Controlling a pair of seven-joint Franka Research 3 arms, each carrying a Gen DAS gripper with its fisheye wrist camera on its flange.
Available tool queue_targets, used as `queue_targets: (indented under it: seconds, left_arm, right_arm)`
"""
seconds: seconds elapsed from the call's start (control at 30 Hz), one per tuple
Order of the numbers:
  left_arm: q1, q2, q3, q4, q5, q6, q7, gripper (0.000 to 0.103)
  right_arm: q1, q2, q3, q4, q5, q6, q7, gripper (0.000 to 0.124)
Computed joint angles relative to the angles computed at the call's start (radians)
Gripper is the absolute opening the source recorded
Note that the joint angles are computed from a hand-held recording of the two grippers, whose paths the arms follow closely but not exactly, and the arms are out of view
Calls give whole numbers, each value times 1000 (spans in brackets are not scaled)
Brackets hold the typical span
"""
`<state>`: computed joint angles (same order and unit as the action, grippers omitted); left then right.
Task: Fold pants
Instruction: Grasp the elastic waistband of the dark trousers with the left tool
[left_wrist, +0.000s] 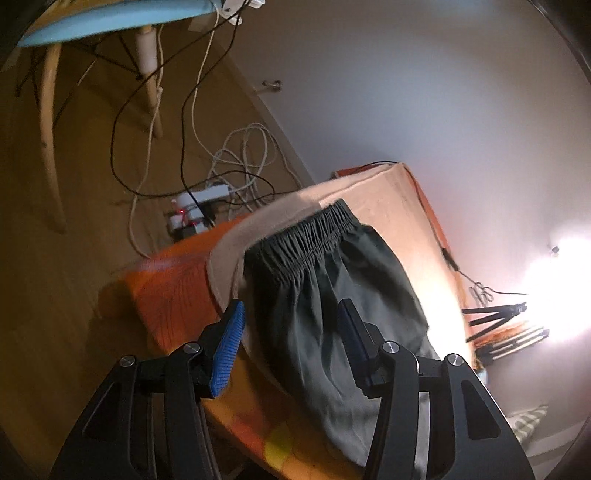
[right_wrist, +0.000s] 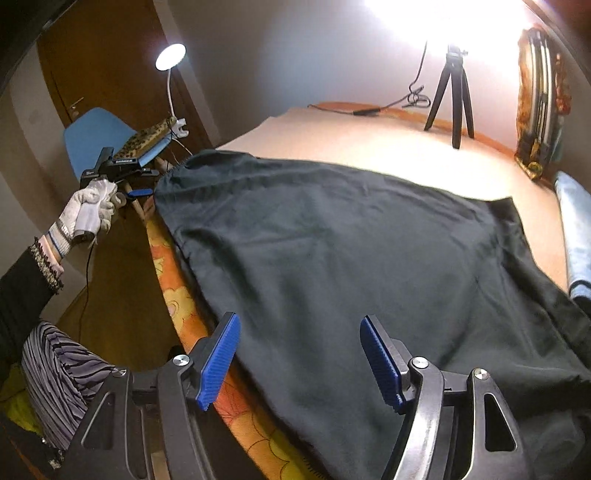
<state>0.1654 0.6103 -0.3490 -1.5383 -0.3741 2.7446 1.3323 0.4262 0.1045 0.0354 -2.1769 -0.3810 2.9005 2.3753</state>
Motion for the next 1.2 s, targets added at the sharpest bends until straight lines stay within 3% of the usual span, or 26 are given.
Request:
queue_targets:
  seconds: [0.2,0.6,0.83,1.07,1.1,1.13,1.2]
  left_arm:
    - [-46,20,57,47,96,17,-41,51]
    - [-57,87,47,111,149,-11,-67,51]
    - [-105,110,85,146,224,3,-108,51]
    - [-211,121,207,165,393,35,-242,52]
    - [-241,125,242,176,437,26,-278,34]
    - [-243,133,241,189,457,15,-284,26]
    - [-231,138,223,192,473,28,-290,23]
  right_arm:
    - [-7,15,7,6,57,-6,-64,70]
    - [-2,20,1,6,132,-17,-111,70]
    - [-14,9,3,-11,158,-40,-117,71]
    - [-29,-5,9,-28,175,-44,-120,71]
    - [-30,-6,11,-28,175,-48,-122,71]
    - [-30,-6,11,-27,171,-53,-121,71]
    - [-31,-6,13,-24,168,-60,-123,71]
